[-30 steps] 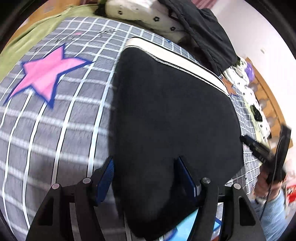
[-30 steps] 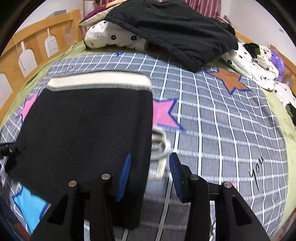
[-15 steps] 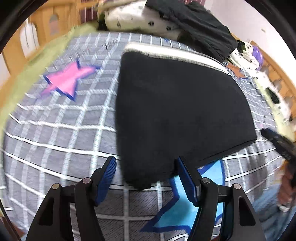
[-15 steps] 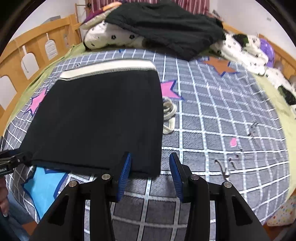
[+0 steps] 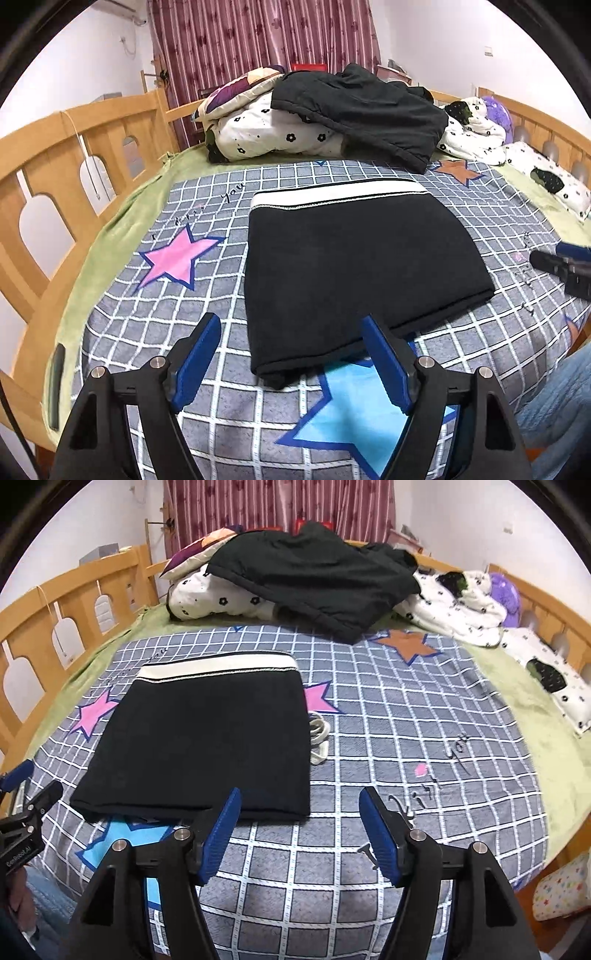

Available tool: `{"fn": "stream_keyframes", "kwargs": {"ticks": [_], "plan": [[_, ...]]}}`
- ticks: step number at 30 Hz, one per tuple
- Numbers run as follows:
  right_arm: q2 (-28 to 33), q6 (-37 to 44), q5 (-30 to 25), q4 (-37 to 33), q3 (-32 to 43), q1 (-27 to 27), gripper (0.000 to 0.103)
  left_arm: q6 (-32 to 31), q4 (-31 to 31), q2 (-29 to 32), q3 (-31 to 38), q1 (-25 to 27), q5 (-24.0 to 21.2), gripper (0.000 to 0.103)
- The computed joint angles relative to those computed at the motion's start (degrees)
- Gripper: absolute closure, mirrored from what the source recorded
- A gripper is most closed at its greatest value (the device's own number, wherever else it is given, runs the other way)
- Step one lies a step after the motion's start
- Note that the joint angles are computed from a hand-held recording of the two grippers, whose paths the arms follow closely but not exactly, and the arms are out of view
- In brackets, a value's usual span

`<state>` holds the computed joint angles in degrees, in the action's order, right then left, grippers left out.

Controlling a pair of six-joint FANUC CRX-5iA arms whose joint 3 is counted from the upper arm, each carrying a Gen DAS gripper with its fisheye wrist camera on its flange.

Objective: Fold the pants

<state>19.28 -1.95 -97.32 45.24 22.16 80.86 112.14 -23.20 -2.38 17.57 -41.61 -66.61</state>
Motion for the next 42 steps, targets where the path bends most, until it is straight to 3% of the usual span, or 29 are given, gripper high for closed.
{"fn": "stream_keyframes", "kwargs": {"ticks": [1,6,12,30,42], "plan": [[0.0,-0.3,0.1,0.3,-0.3,0.4,0.020,-0.2,1.0,-0.1,-0.3,0.4,0.2,0.025],[1.2,-0.6,-1.1,2.4,-0.1,2.1,0.010,3.3,-1.6,-1.3,-1.4,-1.3,0.1,0.025],[3.6,1.0,-3.4,3.3,1.8,3.0,0.009,5.3,-2.2,-2.3,-1.9,-1.7,0.4,0.025],[2.6,-1.3,-3.2,6.2,-0.1,3.5,0.009,5.0,0.6,-2.9,-3.3,0.4,1.7,0.025],[2.6,-1.6,-2.4,6.4,-0.5,3.4,0.009,4.5,-1.4,-2.9,-3.1,-1.0,1.6,0.025]]}}
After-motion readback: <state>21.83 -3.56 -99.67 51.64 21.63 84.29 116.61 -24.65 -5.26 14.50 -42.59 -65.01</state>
